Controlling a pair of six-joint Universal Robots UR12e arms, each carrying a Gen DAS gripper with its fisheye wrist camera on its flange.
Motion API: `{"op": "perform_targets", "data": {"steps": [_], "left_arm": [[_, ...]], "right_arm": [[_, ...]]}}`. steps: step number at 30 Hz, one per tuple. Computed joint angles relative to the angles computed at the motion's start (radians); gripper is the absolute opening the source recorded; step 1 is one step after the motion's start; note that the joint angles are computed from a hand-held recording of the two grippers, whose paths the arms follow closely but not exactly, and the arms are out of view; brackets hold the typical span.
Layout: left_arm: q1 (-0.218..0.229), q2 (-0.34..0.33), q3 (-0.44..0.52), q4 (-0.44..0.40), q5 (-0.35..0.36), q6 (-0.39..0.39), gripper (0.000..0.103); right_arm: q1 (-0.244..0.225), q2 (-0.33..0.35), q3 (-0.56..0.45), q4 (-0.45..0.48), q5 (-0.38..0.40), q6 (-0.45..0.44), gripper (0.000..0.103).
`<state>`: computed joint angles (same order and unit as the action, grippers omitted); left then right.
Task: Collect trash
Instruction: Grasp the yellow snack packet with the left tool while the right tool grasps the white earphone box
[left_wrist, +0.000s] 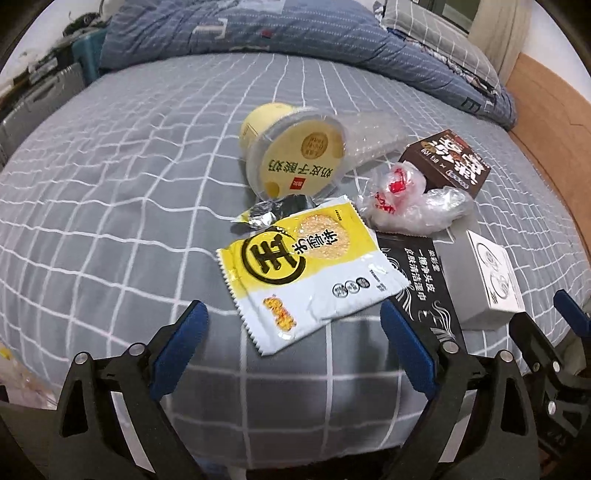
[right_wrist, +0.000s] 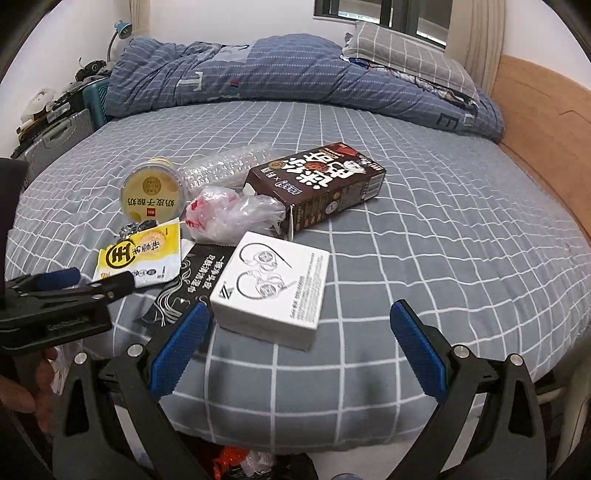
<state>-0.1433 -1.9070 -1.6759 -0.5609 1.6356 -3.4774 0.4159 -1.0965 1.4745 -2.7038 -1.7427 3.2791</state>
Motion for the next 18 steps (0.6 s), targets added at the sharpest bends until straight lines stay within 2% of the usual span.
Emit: {"op": "perform_targets", "data": {"steps": [7, 11, 15, 18], "left_arm": [[-0.006, -0.033, 0.042, -0.046, 0.014, 0.029, 0.087], [-0.006, -0.044, 0.057, -0.067, 0.021, 0.033, 0.084], [-0.007, -0.050, 0.064, -0.076, 0.024, 0.039, 0.074], [-0.010, -0.054, 0.069, -0.084, 0.037, 0.066, 0.060]], "right_arm": [[-0.010, 0.032, -0.044, 0.050, 0.047, 0.065, 0.095], [-0.008, 0.041, -0.056, 0.055, 0.054, 0.072, 0.095], [-0.005, 0.052, -0.071, 0.069, 0.050, 0.079, 0.094], [-0.006, 0.056, -0.078, 0.084, 0.056, 0.084, 0.081]]}}
